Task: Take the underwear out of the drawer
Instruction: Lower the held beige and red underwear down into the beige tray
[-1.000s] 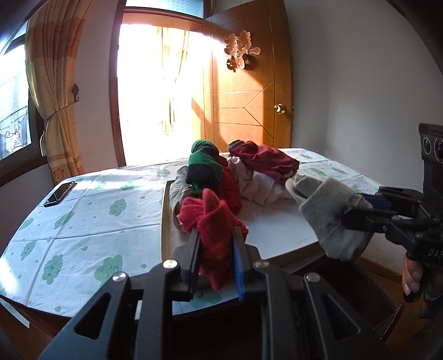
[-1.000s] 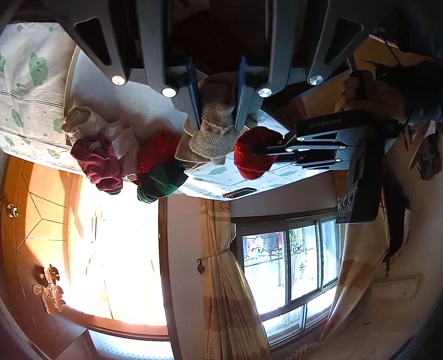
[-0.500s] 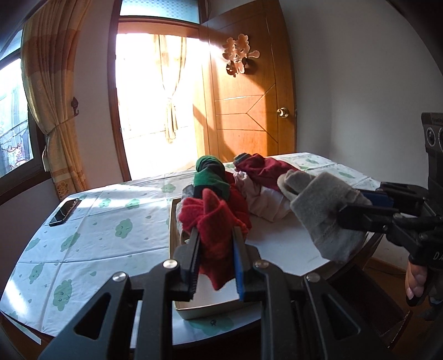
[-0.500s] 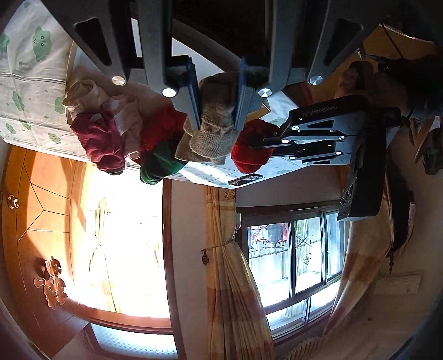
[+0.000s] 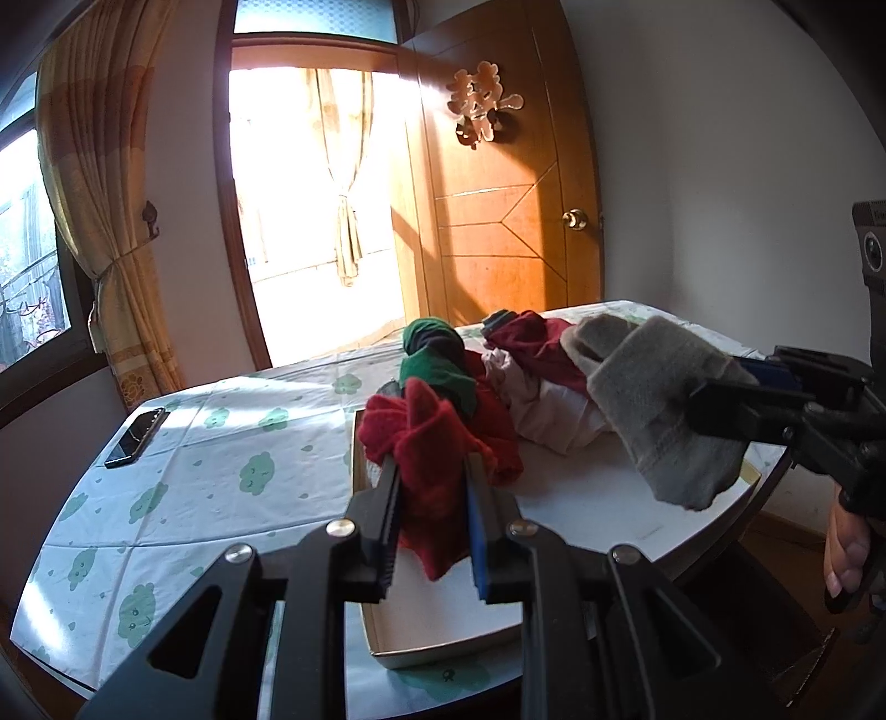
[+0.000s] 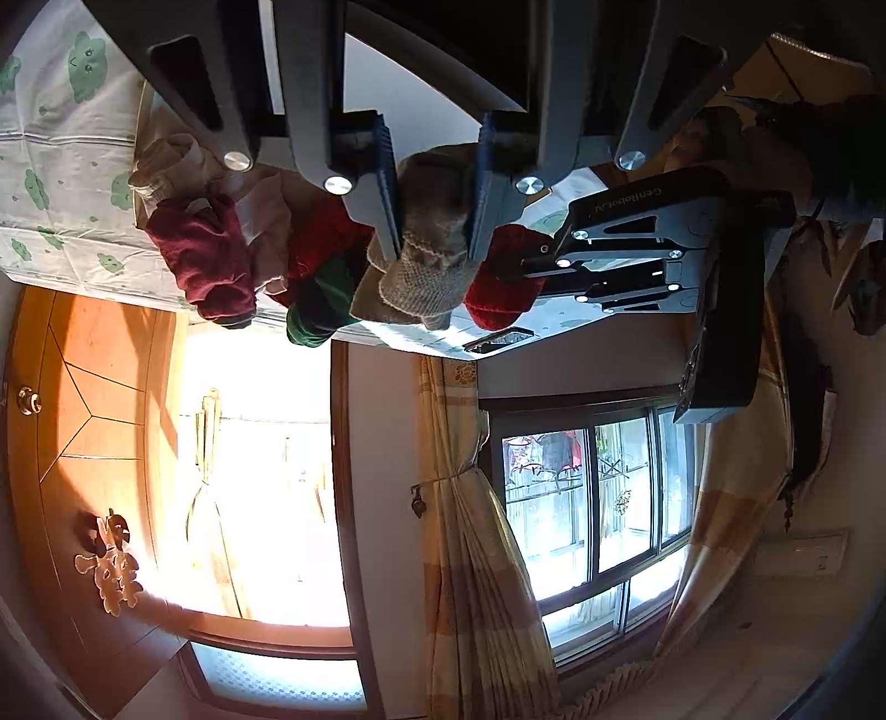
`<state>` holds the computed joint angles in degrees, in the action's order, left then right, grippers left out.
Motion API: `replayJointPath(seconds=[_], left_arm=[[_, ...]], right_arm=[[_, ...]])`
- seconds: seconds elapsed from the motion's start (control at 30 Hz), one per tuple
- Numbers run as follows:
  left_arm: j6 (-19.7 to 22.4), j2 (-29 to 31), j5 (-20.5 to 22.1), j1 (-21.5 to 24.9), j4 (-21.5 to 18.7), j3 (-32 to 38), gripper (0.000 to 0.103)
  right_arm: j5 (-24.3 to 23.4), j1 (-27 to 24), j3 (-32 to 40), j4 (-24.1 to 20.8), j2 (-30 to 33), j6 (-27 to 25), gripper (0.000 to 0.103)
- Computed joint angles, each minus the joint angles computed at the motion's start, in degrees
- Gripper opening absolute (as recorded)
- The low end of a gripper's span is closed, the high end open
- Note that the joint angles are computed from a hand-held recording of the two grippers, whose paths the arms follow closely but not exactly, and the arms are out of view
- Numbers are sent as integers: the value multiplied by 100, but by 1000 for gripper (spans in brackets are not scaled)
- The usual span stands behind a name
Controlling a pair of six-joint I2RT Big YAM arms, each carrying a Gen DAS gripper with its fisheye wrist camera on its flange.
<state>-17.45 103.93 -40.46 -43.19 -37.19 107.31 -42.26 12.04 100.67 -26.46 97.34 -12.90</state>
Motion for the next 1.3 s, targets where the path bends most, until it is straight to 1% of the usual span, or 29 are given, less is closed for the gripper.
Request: replayJointPath(seconds=[0.23, 0.43, 0.7, 0.83, 1.0, 1.13, 1.23, 1.3], left_arm=[[-254, 185, 274, 186, -361, 284, 19], [-395, 327, 567, 289, -664, 495, 19], [-519, 477, 917, 379, -1037, 768, 19], [-504, 546, 976, 388, -1222, 901, 19], [-581, 638, 1174, 423, -1459, 1074, 19], [-565, 749, 1270, 425, -1684, 1242, 19], [-686, 814, 1488, 465, -1832, 1330, 19], [-743, 834, 1552, 485, -1875, 1347, 19]], right_arm=[[49, 37, 286, -95, 206, 134, 25], [122, 70, 562, -321, 410, 151, 25], [242, 110, 1044, -733, 756, 273, 26], [254, 123, 1205, -878, 882, 319, 26], [307, 157, 1359, -1032, 1001, 291, 26], [343, 177, 1434, -1099, 1072, 279, 26], [367, 193, 1500, -1164, 1123, 255, 26], [390, 203, 1534, -1197, 1151, 239, 26]])
